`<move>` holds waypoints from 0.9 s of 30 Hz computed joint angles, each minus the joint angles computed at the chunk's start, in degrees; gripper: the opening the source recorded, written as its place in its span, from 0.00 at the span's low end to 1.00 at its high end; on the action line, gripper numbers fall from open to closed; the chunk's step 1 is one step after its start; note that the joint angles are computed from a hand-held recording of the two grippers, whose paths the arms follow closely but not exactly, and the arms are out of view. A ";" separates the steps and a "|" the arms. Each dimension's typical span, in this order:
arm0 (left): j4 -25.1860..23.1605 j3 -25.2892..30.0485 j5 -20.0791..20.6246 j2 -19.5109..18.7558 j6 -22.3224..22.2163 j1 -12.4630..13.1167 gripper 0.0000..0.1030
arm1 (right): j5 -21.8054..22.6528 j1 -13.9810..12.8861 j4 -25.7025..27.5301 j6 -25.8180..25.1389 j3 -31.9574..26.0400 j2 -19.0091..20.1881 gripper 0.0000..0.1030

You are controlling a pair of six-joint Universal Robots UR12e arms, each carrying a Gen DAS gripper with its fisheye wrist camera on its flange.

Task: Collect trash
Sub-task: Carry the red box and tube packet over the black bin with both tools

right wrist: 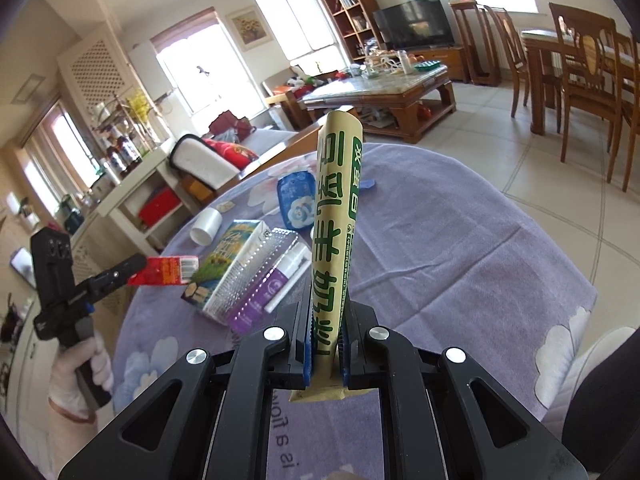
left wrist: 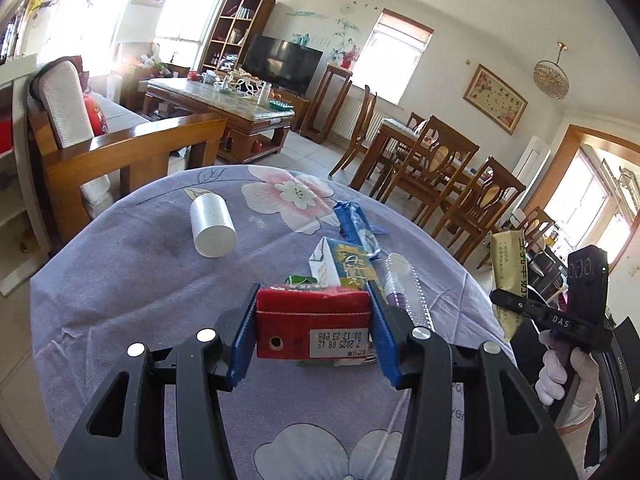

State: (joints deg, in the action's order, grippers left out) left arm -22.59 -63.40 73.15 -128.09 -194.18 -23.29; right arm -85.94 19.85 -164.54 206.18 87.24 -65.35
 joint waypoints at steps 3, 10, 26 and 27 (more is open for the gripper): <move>1.05 -0.07 0.05 0.28 -0.13 -0.28 0.49 | -0.54 0.07 -1.57 0.68 2.27 -1.41 0.10; 3.16 -0.51 -0.05 0.71 -1.19 -0.95 0.49 | -0.53 -0.35 -4.22 2.32 6.17 -3.76 0.10; -4.29 16.95 -13.13 -8.69 5.32 -7.31 0.49 | -7.54 -3.47 -14.39 9.45 19.27 -12.86 0.10; -5.53 19.27 -14.34 -10.05 5.65 -7.88 0.49 | -8.23 -4.00 -14.80 10.07 20.40 -13.73 0.10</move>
State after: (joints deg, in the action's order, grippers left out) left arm -28.12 -44.13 58.81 -138.14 -188.54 -31.18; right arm -94.17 15.85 -179.34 216.25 107.65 -79.08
